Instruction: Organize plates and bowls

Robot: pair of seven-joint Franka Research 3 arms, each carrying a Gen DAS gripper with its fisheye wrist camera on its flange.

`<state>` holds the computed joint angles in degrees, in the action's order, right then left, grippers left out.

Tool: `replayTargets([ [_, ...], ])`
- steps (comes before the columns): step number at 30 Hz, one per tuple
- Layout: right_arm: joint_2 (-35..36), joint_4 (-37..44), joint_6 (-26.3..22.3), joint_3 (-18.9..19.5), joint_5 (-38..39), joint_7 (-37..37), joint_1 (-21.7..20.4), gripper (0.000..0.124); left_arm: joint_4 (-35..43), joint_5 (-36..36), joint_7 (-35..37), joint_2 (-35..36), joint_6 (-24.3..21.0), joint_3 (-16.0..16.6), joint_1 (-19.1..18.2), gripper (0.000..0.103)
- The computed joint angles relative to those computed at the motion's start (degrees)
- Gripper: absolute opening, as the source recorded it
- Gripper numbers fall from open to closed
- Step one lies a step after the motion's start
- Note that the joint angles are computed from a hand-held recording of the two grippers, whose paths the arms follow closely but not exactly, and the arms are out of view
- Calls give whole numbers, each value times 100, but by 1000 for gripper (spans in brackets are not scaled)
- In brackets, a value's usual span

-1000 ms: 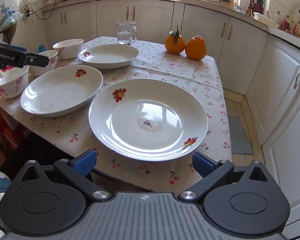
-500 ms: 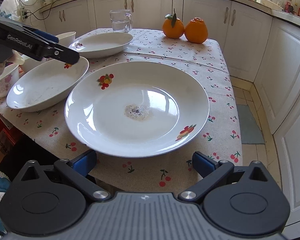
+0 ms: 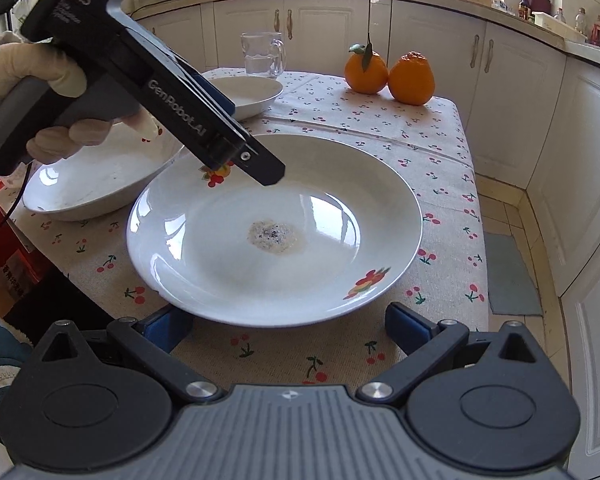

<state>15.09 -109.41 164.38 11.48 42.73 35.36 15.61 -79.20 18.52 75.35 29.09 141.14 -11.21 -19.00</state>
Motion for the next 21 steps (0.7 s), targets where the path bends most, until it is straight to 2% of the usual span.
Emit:
replayTargets([
  [8, 56, 79, -41, 71, 205, -307, -46, 103, 569, -577, 719, 388, -441, -230, 173, 101],
  [12, 87, 126, -70, 75, 255, -392, -44, 103, 667, -682, 898, 442, -559, -218, 153, 99],
  [21, 93, 136, -57, 84, 297, -440, -21, 103, 915, -1126, 1356, 580, -807, -334, 258, 86],
])
